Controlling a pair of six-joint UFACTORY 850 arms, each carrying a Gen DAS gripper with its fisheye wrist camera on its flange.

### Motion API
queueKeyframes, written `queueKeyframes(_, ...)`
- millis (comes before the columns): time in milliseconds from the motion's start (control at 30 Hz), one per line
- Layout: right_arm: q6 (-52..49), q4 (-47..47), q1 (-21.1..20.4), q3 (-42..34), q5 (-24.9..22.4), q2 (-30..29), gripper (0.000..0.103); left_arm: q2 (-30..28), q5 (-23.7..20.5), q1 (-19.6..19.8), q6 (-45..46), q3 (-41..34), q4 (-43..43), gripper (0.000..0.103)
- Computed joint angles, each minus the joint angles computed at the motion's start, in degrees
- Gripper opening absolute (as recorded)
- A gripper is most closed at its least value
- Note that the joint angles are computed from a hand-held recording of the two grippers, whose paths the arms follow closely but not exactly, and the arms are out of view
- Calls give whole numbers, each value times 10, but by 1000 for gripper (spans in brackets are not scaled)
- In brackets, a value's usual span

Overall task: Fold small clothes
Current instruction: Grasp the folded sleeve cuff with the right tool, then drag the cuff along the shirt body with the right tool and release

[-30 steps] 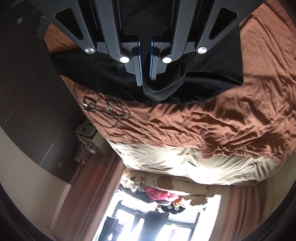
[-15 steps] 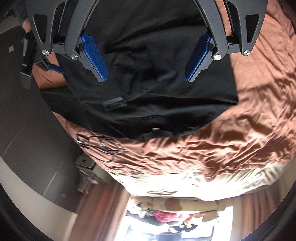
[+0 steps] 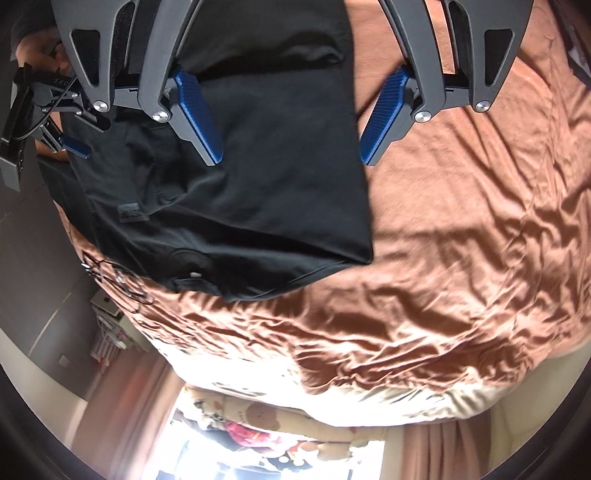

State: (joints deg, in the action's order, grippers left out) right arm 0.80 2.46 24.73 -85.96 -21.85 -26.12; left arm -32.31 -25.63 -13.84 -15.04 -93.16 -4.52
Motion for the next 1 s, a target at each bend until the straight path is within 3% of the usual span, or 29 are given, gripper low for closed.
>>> queueKeyframes(367,91,-78,33,-205,-116,-162,80,-6,38,38,102,60,-122,76)
queueKeyframes(500,153,-155,49,-281,-171,-226,80,-8,43,46,118,70,-140,76)
queueKeyframes(533,158,-164,49,-288,-178,-234,71,-7,45,48,128,74,-153,76)
queueKeyframes(567,159,-165,48,-285,-169,-233,69,-6,47,49,131,77,-158,76)
queueKeyframes(600,162,-164,46,-287,-167,-233,56,-5,47,49,130,79,-157,76)
queueKeyframes(633,161,-157,44,-292,-170,-233,36,-5,47,49,128,79,-154,76)
queueKeyframes(733,142,-125,30,-279,-162,-216,17,-4,43,45,110,78,-131,76)
queueKeyframes(1000,160,-133,-20,-159,-99,-118,14,-10,40,33,81,60,-101,76)
